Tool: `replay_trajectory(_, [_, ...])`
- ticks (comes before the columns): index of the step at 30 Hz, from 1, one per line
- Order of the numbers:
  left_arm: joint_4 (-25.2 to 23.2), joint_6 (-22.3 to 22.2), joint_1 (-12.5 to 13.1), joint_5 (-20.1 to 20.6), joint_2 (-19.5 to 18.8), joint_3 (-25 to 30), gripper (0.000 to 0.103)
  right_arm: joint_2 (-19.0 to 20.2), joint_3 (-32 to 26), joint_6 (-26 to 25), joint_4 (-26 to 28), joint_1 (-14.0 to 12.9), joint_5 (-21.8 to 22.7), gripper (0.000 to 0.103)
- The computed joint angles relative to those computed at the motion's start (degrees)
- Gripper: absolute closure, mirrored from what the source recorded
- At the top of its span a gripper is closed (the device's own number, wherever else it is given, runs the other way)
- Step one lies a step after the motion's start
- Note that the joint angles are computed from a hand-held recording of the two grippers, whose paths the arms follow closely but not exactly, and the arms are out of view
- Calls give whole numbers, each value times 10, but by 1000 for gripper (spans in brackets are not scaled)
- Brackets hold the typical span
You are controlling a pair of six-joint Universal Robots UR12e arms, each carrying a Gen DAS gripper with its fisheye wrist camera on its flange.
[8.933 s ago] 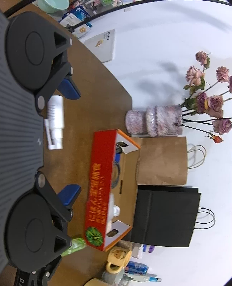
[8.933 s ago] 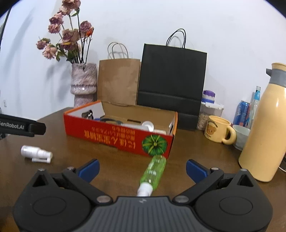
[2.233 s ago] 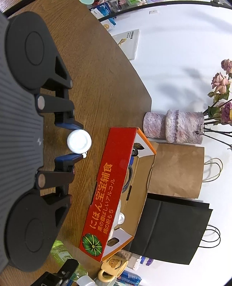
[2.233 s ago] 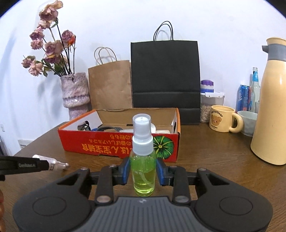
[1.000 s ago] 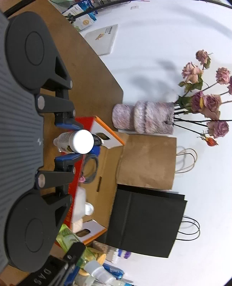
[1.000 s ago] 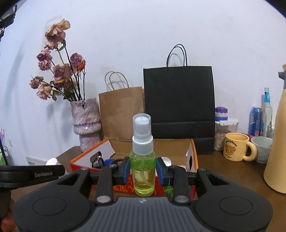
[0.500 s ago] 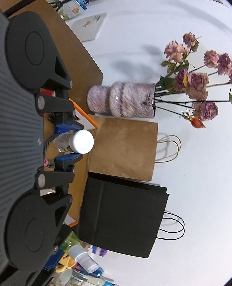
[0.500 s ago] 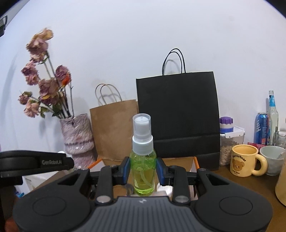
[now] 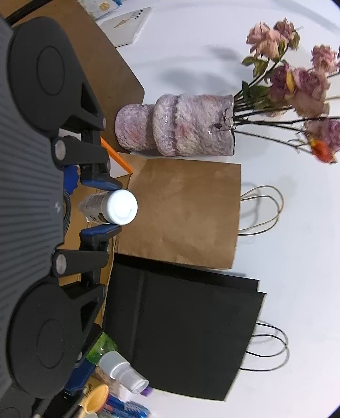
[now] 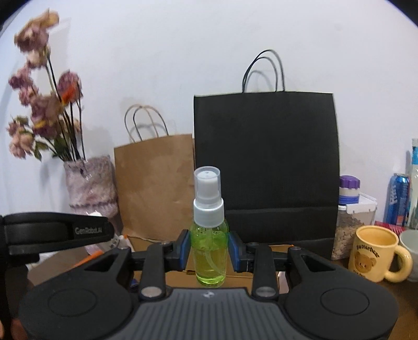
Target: Organize rigid objects
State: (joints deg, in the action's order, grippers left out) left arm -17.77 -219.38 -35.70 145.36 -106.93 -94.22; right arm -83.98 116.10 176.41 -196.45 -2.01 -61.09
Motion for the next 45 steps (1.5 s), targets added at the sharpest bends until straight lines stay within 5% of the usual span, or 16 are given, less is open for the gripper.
replay_trajectory(2, [-20, -3, 7, -4, 2, -1, 73, 5, -7, -16, 20, 3, -3, 72])
replay_trajectory(4, [-27, 5, 13, -12, 4, -5, 49, 7, -11, -30, 45, 4, -8, 70])
replay_trajectory(5, [-28, 10, 15, -12, 5, -7, 37, 6, -12, -34, 59, 4, -10, 54])
replay_trajectory(6, [-31, 14, 16, -11, 5, -8, 9, 5, -12, -36, 65, 3, -10, 27])
replay_trajectory(7, [-29, 18, 16, -7, 5, -10, 0, 5, -11, -36, 62, 1, -8, 14])
replay_trajectory(8, [-12, 32, 15, -1, 4, -13, 0, 6, -9, -34, 53, 0, -5, 1])
replay_trajectory(9, [-4, 44, 15, -4, 4, -15, 0, 5, -7, -33, 47, -1, -5, 0])
replay_trajectory(17, [4, 71, 11, -10, 15, -25, 0, -9, 3, -20, 47, -10, -16, 0])
replay_trajectory(29, [26, 95, -27, 10, 56, -67, 0, -81, 64, -37, 48, -58, 41, 0])
replay_trajectory(37, [-29, 51, -67, 29, 91, -98, 0, -156, 121, -78, 86, -96, 83, 0])
replay_trajectory(45, [-133, -27, -115, 46, 121, -116, 0, -238, 175, -123, 157, -137, 120, 0])
